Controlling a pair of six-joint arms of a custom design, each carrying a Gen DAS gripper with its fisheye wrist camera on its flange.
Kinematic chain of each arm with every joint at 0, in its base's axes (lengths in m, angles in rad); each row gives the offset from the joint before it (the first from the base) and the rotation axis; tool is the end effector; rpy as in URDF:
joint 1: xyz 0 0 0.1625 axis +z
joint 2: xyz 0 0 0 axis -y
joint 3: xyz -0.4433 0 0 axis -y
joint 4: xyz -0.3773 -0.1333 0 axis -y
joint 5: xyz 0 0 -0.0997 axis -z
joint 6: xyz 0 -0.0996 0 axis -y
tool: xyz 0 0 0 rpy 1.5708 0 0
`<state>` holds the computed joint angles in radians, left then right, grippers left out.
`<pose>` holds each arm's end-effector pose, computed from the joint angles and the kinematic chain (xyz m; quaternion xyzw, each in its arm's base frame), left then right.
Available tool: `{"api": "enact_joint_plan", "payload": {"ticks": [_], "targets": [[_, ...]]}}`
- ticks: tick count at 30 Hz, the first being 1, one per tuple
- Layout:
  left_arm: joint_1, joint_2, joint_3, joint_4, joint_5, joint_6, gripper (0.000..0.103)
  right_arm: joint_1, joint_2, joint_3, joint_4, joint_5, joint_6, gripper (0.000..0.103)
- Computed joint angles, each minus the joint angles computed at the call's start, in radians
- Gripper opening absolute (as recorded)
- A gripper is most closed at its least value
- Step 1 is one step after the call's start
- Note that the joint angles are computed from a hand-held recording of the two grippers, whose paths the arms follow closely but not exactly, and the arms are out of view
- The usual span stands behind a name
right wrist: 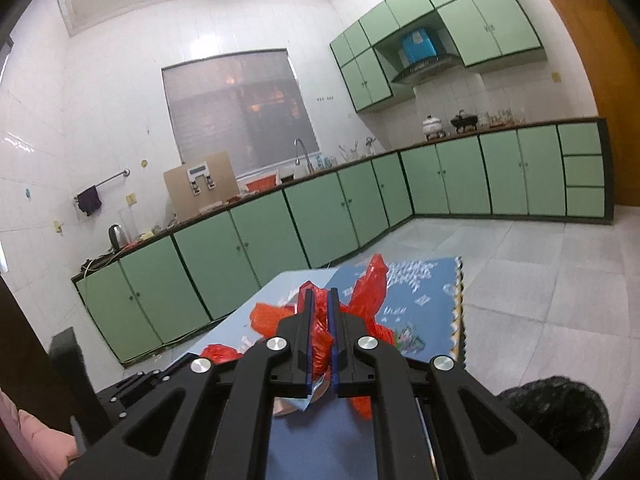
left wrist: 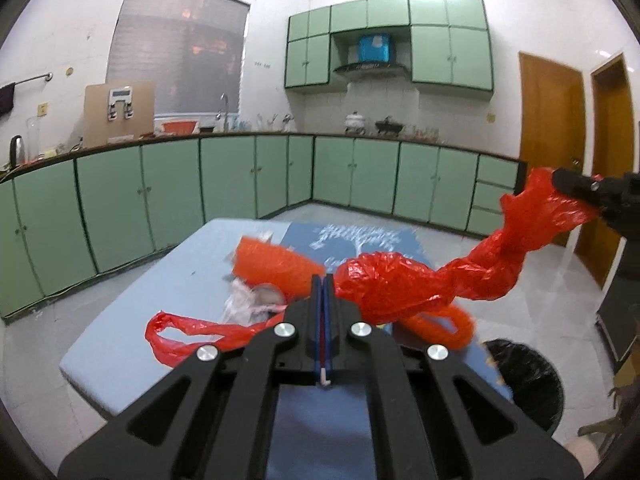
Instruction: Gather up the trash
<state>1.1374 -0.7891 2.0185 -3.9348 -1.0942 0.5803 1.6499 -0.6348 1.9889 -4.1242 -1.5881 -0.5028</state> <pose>-0.0731 -0.5843 0.1746 0.2869 0.7781 -0.5062 0.2369 0.1760 -0.5549 0.1137 0.2321 -0.7922 0.5502 0.1256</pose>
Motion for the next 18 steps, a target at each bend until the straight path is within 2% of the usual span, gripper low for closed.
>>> {"api": "enact_joint_plan", "payload": {"ticks": [3,10,14,18], "targets": [[-0.014,-0.003,0.005,0.001,-0.032,-0.005,0.000,-0.001,-0.029,0.024,-0.033,0.002,-0.006,0.006],[-0.060,0.044,-0.017,0.032,-0.123,-0.031,0.000,-0.028,-0.088,0.099,-0.146,-0.069,-0.003,0.006],[-0.094,0.105,-0.041,0.061,-0.172,-0.056,0.000,-0.086,-0.129,0.165,-0.217,-0.100,0.017,0.006],[-0.120,0.178,-0.077,0.110,-0.220,-0.075,0.000,-0.172,-0.171,0.222,-0.257,-0.123,0.035,0.006]]}}
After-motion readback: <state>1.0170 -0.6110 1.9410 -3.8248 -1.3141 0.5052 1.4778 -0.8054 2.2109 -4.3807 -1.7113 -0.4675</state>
